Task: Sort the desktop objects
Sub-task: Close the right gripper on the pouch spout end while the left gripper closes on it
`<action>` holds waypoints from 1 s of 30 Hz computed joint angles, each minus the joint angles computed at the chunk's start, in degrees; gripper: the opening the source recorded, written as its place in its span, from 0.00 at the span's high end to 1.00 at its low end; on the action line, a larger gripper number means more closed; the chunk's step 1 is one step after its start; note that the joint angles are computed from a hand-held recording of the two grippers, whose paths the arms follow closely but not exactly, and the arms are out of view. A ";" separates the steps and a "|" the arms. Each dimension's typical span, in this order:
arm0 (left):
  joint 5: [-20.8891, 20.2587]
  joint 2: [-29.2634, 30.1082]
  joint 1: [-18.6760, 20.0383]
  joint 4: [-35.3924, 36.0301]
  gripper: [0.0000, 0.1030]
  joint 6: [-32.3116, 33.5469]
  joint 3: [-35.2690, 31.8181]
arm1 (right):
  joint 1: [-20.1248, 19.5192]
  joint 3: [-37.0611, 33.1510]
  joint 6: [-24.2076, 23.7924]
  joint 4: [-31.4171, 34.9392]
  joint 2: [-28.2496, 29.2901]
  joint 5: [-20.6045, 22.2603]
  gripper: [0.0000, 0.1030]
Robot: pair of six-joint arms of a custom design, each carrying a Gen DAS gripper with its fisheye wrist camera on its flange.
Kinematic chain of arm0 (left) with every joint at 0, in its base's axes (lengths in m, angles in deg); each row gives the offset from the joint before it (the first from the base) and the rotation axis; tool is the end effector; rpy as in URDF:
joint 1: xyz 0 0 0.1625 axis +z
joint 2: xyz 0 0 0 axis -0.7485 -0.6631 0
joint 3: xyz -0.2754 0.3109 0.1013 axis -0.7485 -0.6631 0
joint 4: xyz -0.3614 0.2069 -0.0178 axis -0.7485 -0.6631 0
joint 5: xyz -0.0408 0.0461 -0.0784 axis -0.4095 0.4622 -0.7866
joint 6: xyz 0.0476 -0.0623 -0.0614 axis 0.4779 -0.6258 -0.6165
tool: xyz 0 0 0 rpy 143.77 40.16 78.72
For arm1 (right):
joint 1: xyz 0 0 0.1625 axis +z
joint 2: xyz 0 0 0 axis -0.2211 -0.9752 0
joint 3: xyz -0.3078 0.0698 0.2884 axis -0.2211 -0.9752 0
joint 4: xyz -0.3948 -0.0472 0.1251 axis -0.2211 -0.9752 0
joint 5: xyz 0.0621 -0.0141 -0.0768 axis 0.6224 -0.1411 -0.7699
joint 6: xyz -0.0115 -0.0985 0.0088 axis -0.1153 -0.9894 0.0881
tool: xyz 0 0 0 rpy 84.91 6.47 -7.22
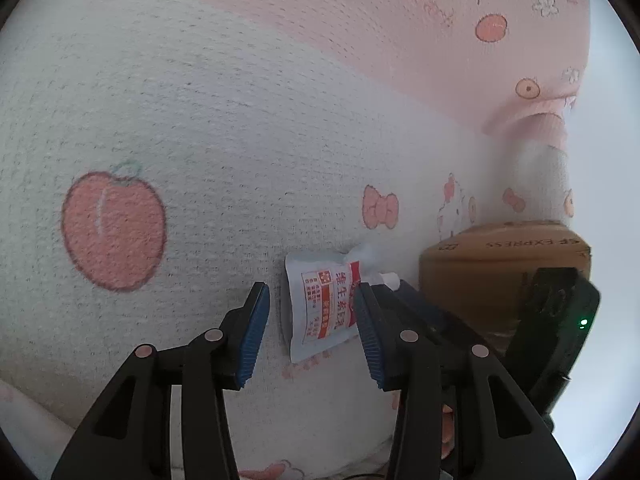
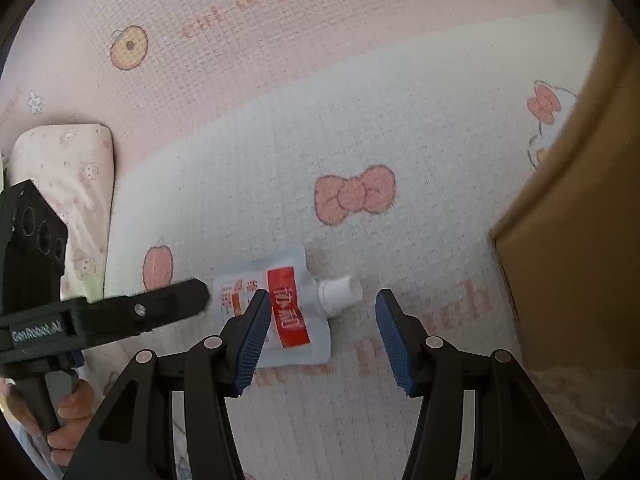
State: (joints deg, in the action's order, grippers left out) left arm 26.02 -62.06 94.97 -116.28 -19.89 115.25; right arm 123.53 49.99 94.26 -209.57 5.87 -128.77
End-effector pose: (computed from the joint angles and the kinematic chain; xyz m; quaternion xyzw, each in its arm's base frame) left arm -0.1721 -0.4459 0.1846 -0.2635 0.9264 -0.2635 0.0536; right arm 0.3320 -0.7042 0.1556 -0.2946 -0.8523 0.3775 0.2107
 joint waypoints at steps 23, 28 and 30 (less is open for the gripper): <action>-3.29 3.09 2.10 -9.59 0.55 -1.99 1.20 | -0.90 0.14 -0.48 -8.26 1.73 0.77 0.60; -1.19 1.84 0.84 -5.44 0.64 -4.08 1.27 | 0.07 -2.22 0.43 -6.02 3.19 -1.80 0.70; 0.39 0.92 -0.44 -5.36 0.64 -4.29 1.92 | 0.61 -2.29 0.74 -6.27 3.28 -2.19 0.71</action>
State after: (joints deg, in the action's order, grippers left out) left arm 26.40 -61.14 94.53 -121.63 -24.19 117.17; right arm 124.14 47.69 95.00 -215.83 9.16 -130.96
